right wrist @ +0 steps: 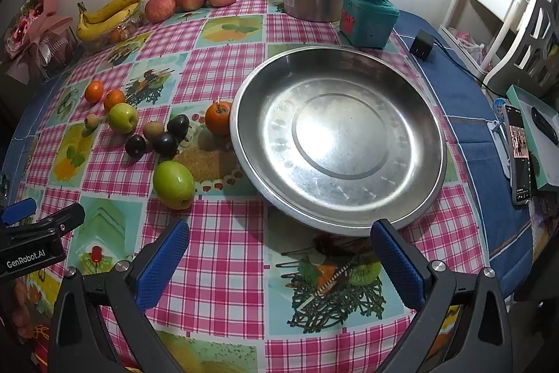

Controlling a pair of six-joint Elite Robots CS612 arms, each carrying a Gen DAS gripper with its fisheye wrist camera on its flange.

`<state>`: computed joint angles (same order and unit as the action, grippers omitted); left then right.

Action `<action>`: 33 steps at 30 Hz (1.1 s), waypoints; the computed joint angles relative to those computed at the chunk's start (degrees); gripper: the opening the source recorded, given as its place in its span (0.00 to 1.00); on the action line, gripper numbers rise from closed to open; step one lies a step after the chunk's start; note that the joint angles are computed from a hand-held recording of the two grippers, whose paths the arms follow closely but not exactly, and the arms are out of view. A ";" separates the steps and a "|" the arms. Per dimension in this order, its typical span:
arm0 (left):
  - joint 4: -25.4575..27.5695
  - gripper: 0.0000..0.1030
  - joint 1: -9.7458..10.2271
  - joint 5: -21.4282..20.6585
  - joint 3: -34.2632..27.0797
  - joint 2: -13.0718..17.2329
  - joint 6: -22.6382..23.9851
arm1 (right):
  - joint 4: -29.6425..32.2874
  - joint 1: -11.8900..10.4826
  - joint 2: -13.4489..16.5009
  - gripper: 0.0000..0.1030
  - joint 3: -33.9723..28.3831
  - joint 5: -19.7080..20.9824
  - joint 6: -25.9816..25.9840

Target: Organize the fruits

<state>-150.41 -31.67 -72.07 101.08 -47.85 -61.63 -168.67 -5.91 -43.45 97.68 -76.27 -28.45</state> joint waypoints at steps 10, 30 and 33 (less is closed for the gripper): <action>-0.16 1.00 0.21 -0.54 0.11 0.08 -0.01 | 0.71 0.10 0.06 1.00 -0.23 -0.57 -0.28; 0.66 1.00 0.26 -0.86 -0.04 0.19 -0.75 | 1.59 0.06 -0.10 1.00 -0.32 -0.56 -0.40; 0.69 1.00 0.26 -0.90 -0.05 0.18 -0.81 | 1.66 0.08 -0.10 1.00 -0.34 -0.64 -0.36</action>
<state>-149.72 -31.41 -72.97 101.03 -47.67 -62.43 -167.01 -5.83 -43.55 97.34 -76.91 -28.81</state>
